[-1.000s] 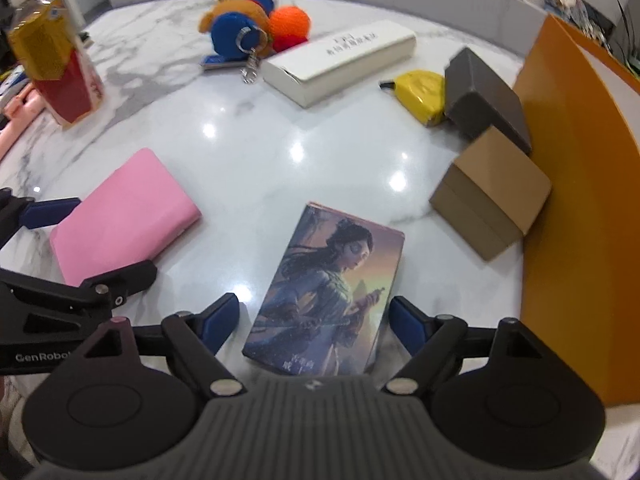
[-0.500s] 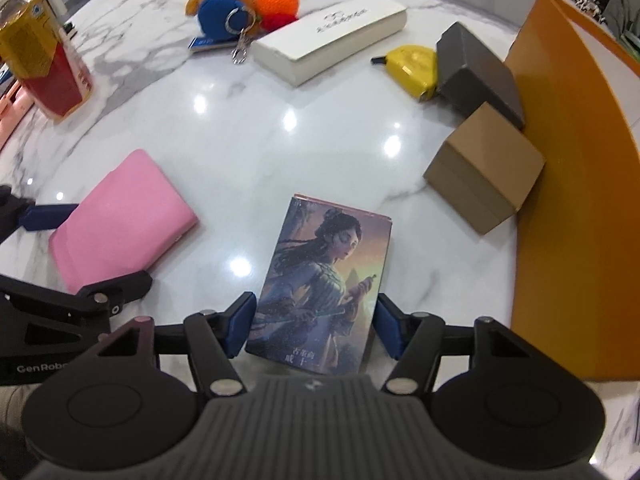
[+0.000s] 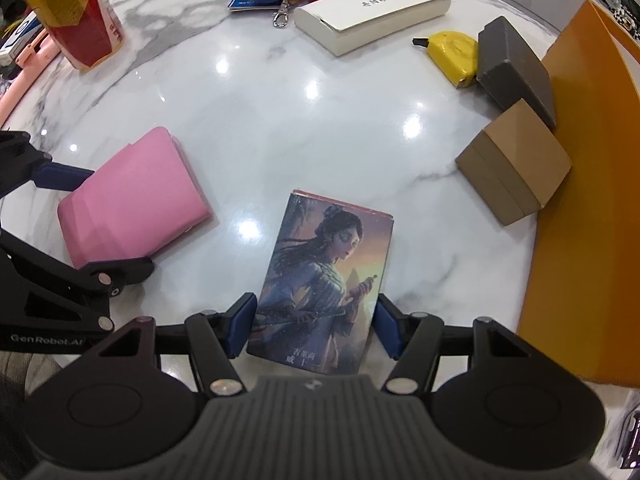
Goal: Organize objects
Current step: 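Lift the pink wallet and the book and carry both toward the orange box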
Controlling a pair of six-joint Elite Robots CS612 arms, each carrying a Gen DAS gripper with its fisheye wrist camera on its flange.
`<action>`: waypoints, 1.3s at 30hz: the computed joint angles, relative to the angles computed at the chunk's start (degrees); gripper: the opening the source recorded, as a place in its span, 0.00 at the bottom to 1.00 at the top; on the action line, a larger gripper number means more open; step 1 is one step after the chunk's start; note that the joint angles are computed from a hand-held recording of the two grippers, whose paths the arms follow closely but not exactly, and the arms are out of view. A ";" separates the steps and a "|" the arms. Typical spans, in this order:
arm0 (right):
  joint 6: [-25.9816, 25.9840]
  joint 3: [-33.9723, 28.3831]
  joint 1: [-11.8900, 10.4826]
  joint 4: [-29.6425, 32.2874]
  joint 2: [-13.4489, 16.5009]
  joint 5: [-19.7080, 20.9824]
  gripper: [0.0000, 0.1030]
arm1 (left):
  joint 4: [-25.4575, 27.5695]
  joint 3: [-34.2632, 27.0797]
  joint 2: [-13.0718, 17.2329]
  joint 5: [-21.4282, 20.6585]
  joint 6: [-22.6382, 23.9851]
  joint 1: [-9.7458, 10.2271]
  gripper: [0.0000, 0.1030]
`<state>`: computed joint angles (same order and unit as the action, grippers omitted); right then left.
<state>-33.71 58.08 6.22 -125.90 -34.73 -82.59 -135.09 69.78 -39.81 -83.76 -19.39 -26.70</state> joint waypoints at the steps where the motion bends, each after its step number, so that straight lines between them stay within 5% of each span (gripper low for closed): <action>1: -0.29 0.10 -0.03 -0.07 -0.05 0.02 0.62 | 0.16 -0.07 0.00 0.23 0.12 -0.07 0.91; 39: -5.15 3.38 -2.57 -4.78 -5.47 5.31 0.59 | -4.72 -2.31 -1.31 2.64 2.82 -1.73 0.89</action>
